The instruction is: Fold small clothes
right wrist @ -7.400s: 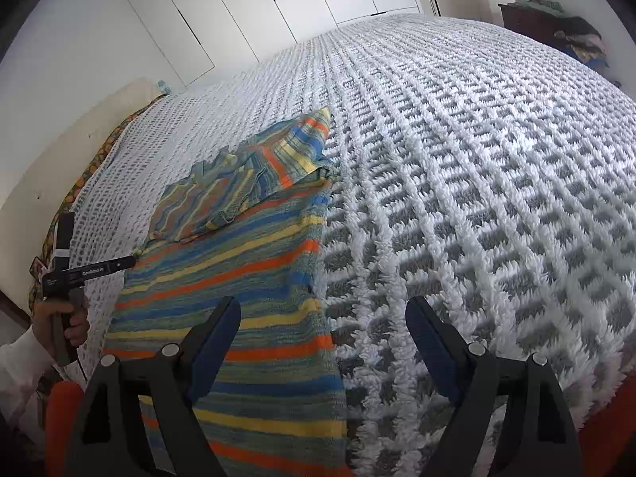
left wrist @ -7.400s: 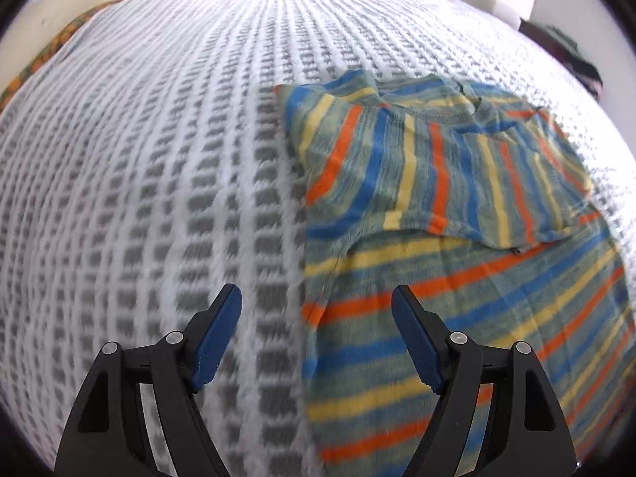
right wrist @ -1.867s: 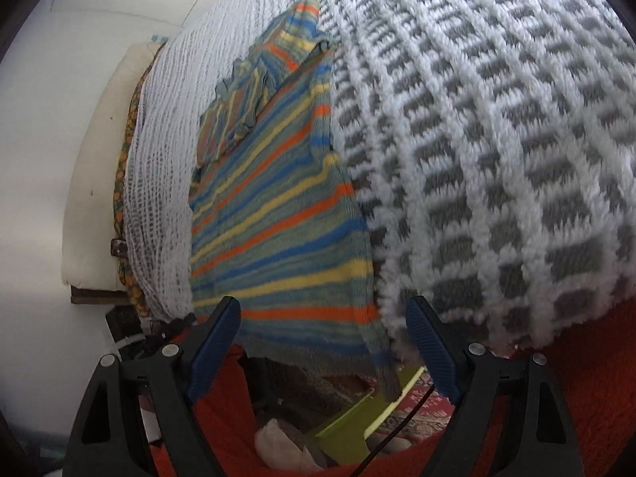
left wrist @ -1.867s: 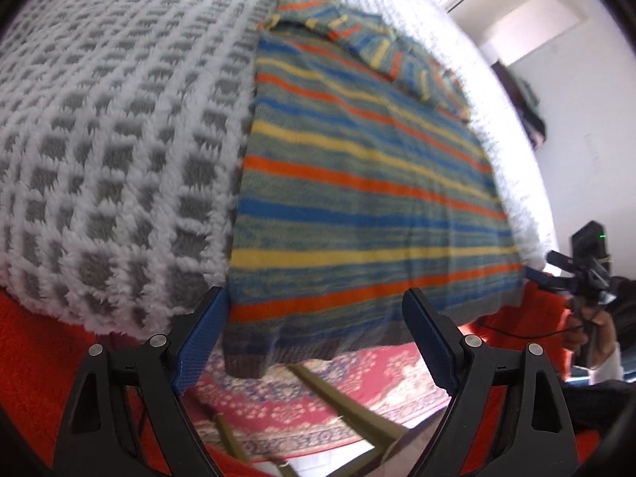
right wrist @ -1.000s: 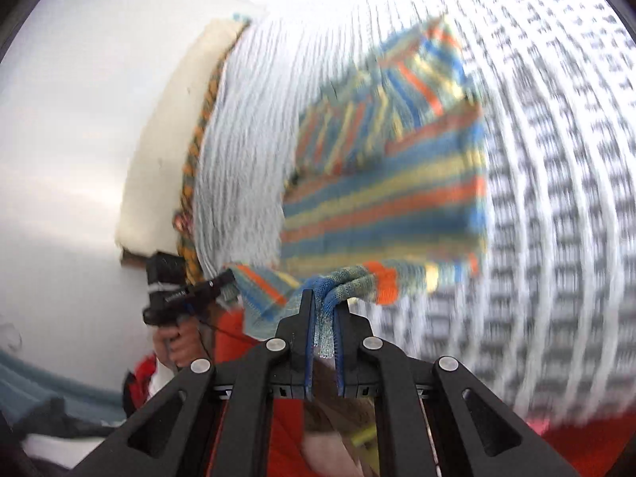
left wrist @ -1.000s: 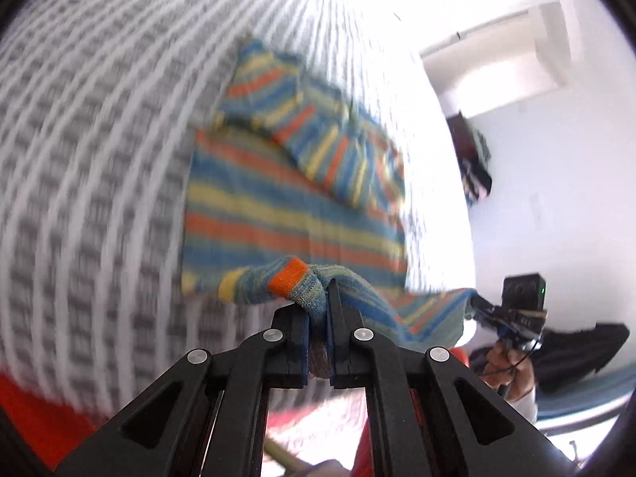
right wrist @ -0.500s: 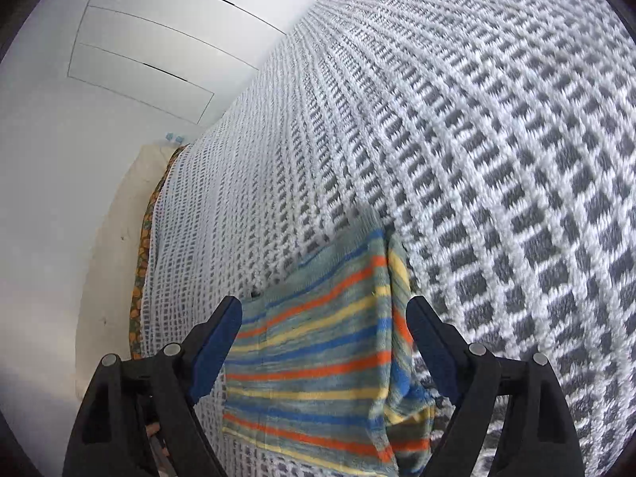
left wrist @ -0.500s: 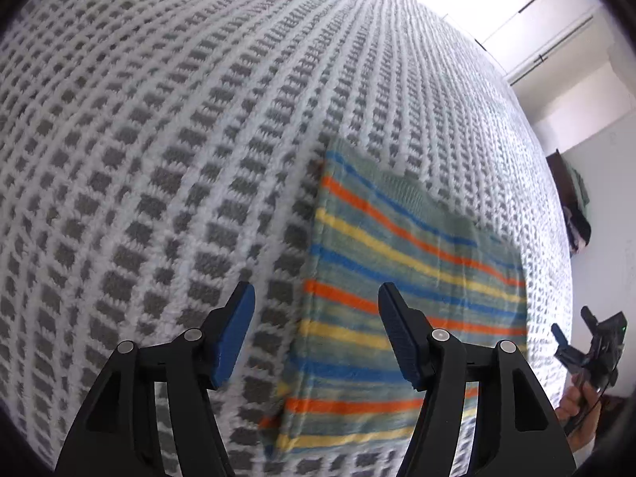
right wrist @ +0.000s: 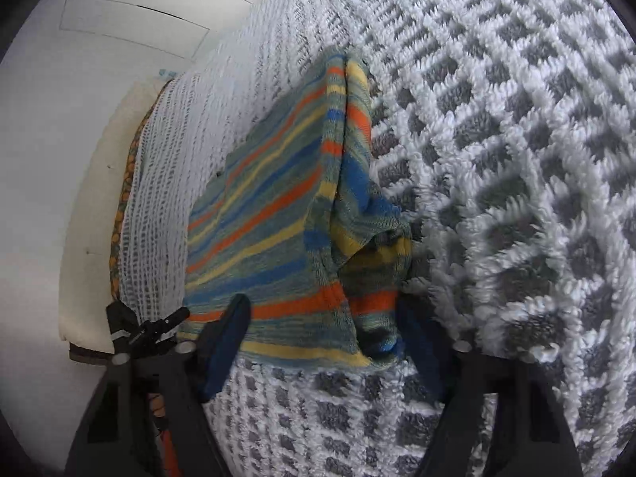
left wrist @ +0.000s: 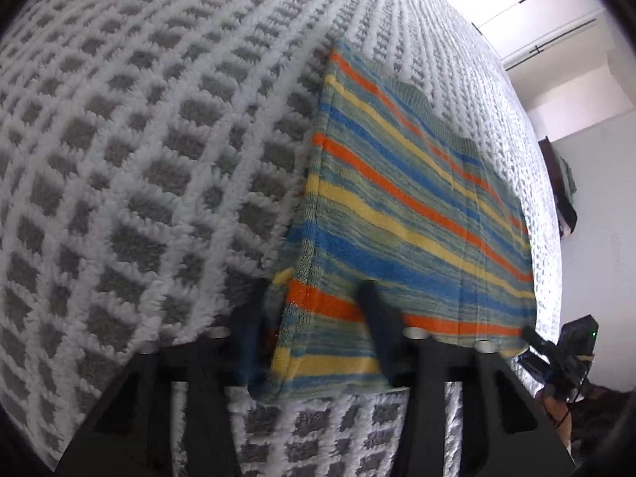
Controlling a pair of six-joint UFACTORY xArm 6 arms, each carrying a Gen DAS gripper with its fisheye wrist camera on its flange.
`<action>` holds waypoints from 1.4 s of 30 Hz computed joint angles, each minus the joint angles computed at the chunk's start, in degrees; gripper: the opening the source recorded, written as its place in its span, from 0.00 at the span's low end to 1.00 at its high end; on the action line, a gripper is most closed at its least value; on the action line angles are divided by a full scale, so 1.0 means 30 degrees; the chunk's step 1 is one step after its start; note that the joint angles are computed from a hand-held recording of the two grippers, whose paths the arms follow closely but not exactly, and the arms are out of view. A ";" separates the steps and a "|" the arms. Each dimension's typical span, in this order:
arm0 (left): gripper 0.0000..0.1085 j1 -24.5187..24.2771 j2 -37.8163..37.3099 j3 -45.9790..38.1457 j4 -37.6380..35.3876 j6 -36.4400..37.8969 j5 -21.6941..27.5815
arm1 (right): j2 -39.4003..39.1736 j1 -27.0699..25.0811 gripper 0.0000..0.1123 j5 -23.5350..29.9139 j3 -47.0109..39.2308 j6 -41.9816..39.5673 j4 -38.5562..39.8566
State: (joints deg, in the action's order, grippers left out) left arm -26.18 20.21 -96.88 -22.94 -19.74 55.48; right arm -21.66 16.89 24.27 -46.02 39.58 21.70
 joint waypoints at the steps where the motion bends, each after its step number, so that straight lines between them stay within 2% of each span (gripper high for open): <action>1: 0.06 0.0009 0.0624 -0.0750 -0.0124 0.0174 0.0443 | 0.0287 0.0070 0.07 0.0269 -0.0165 0.0361 -0.0248; 4: 0.05 -0.0169 0.0000 -0.0484 0.0773 0.0318 0.0488 | 0.0589 0.0267 0.07 -0.0044 -0.0370 0.0584 -0.0371; 7: 0.05 0.0127 -0.0494 -0.0413 0.0169 0.0975 0.0695 | -0.0032 0.0441 0.07 -0.0151 -0.0387 0.0384 -0.0071; 11: 0.05 0.0647 -0.1745 0.0477 -0.0767 0.1699 0.1358 | -0.0746 0.0466 0.07 0.0690 -0.0698 -0.0441 0.0594; 16: 0.05 0.1526 -0.4655 0.3353 -0.1797 0.3054 0.2267 | -0.2597 0.0543 0.07 0.1674 0.0221 -0.1273 0.1939; 23: 0.05 0.2182 -0.9078 0.8143 -0.2593 0.4109 0.3057 | -0.6370 0.2751 0.07 0.1555 0.3326 0.1643 0.0850; 25: 0.05 0.1928 -1.0327 0.9605 -0.1853 0.4155 0.2999 | -0.7435 0.3660 0.07 0.1644 0.4268 0.3465 -0.0613; 27: 0.10 0.1463 -1.1191 1.0902 -0.0869 0.3849 0.2538 | -0.8168 0.4447 0.08 0.2269 0.4996 0.5578 -0.2835; 29: 0.18 0.1018 -1.1875 1.1598 0.0659 0.2965 0.1909 | -0.8573 0.5066 0.14 0.3540 0.5194 0.8006 -0.5802; 30: 0.21 0.0922 -1.2135 1.1650 0.1152 0.2657 0.1806 | -0.8551 0.5319 0.29 0.4688 0.4926 0.9035 -0.7283; 31: 0.33 0.0779 -1.2430 1.1636 0.1819 0.2191 0.1793 | -0.8589 0.5554 0.44 0.5488 0.4725 0.9898 -0.8465; 32: 0.50 0.0569 -1.2880 1.1575 0.3045 0.1483 0.1664 | -0.8788 0.5849 0.49 0.6005 0.4610 1.0985 -0.9753; 34: 0.66 -0.0333 -1.3514 1.1332 0.6027 -0.0483 0.1276 | -0.9312 0.6901 0.53 0.7871 0.4030 1.3456 -1.3109; 37: 0.69 -0.1418 -1.3379 1.0267 0.9999 -0.2370 0.2055 | -0.8357 0.8779 0.54 1.1649 0.1573 1.5391 -1.7263; 40: 0.70 -0.2178 -1.3052 0.9508 1.1819 -0.3398 0.3069 | -0.7244 0.9522 0.55 1.2088 -0.0247 1.5514 -1.8993; 42: 0.70 -0.2159 -1.3027 0.9354 1.2171 -0.3595 0.3558 | -0.6133 0.9437 0.56 1.1491 -0.1284 1.4687 -1.9364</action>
